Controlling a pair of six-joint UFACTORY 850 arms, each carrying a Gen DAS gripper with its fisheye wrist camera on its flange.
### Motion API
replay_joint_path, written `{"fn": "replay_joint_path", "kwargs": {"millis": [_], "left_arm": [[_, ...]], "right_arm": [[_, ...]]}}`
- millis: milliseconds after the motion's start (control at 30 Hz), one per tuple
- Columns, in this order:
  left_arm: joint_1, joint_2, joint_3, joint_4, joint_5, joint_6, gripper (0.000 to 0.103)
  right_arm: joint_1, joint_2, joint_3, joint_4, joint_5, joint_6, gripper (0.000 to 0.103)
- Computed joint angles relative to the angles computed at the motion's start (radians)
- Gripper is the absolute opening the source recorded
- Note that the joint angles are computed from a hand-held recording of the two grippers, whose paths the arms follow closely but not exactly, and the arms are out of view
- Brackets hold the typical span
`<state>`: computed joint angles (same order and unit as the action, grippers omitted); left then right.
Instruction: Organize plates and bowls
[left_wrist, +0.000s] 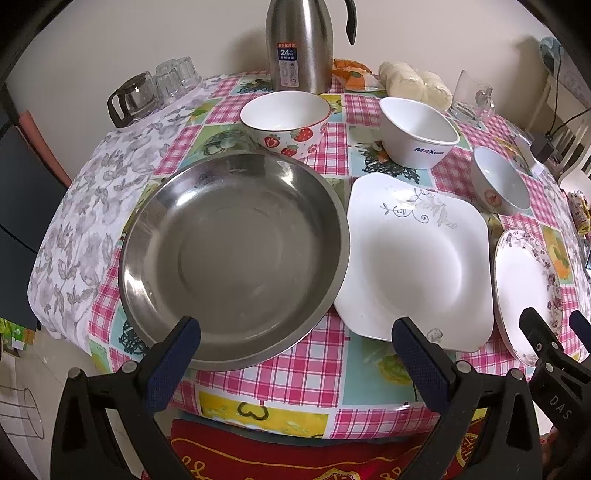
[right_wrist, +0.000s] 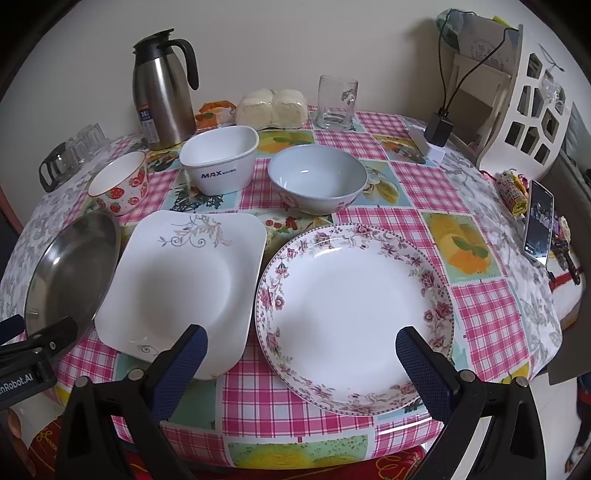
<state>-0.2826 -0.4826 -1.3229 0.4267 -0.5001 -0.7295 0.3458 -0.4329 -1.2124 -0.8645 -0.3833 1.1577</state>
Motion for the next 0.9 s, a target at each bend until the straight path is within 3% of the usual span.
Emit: {"fn": "replay_joint_path", "kwargs": {"millis": [900], "left_arm": [[0.02,-0.006,-0.008,-0.12,-0.014,0.102,0.103]], "right_arm": [[0.004,-0.009,-0.007,0.019,-0.008,-0.031,0.103]]}}
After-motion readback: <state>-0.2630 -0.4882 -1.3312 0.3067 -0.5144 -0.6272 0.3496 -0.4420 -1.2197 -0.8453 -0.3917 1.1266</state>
